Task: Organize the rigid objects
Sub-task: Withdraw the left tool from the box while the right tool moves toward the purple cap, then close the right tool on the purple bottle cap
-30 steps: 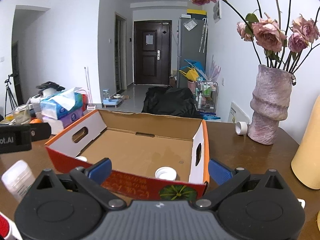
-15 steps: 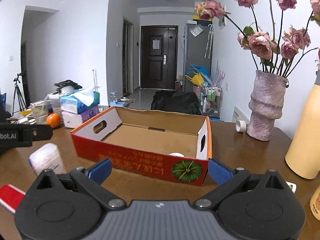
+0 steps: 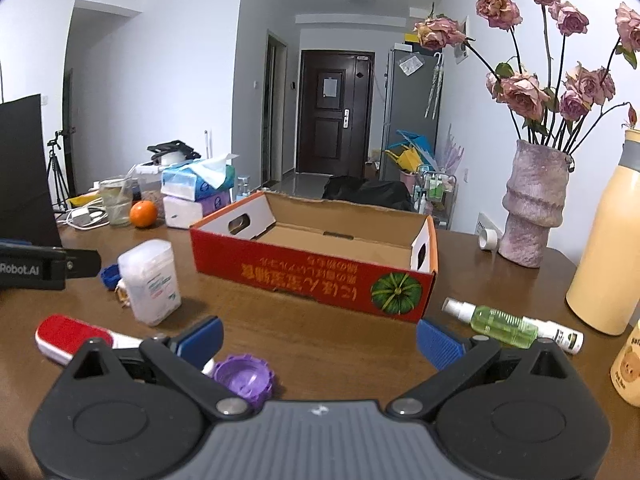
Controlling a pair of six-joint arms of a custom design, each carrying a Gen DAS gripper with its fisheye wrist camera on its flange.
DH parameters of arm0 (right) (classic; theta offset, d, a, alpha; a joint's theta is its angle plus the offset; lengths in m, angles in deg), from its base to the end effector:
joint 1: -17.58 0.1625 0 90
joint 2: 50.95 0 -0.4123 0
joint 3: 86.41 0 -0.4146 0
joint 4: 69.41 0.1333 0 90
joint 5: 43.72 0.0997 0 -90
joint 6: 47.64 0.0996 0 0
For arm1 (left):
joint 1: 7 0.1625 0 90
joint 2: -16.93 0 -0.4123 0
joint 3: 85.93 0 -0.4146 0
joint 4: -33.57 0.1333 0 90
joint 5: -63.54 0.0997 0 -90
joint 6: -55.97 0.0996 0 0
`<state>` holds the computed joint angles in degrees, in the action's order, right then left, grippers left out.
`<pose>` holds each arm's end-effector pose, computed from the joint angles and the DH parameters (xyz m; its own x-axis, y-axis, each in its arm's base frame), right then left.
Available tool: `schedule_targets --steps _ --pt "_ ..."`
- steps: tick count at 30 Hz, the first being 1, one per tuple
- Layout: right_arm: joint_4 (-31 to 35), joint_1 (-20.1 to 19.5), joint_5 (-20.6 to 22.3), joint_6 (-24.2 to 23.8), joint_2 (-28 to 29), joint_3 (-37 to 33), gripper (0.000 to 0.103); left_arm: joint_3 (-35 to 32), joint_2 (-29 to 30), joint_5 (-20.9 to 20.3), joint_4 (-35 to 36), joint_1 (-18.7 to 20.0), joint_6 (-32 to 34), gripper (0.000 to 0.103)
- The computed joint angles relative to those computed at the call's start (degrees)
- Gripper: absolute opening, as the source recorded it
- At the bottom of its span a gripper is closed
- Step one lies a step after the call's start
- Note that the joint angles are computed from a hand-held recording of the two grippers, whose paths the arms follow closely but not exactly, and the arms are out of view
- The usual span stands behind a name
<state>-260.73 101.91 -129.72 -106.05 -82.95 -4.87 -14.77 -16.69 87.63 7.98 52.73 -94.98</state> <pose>0.0646 -0.7686 0.0824 -0.5749 -0.5014 0.6466 -0.8182 0.3600 -0.4483 -0.1548 -0.7100 0.0322 -0.6511 -0.4076 -0.6403 0.4810 0.4310 -0.7635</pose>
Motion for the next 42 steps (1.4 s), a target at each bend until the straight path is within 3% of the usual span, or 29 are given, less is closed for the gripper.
schedule_targets --steps 7,19,35,39,41,42 --pt "-0.4 -0.53 -1.13 0.17 -1.13 2.99 0.103 5.66 -2.51 -1.28 -2.01 0.04 -1.2 0.103" --pt "-0.46 -0.68 -3.33 0.19 -0.83 4.46 0.103 9.78 -4.1 -1.49 -0.65 1.13 -5.12 0.103" --pt "5.06 1.2 -8.86 -4.46 9.34 -7.75 0.101 7.84 -3.6 -1.94 3.71 2.74 -8.51 0.103" --pt "7.62 1.24 -7.8 -4.45 10.94 -10.73 0.088 6.69 -3.17 -2.22 5.18 3.33 -10.57 0.103" --pt "10.63 1.16 -8.21 -3.9 10.84 -11.45 0.071 6.31 -3.02 -2.12 5.81 3.57 -11.08 0.103" --pt "12.27 0.86 -6.96 -3.52 10.36 -11.3 0.053 5.91 -2.81 -2.1 6.4 3.71 -11.41 0.103"
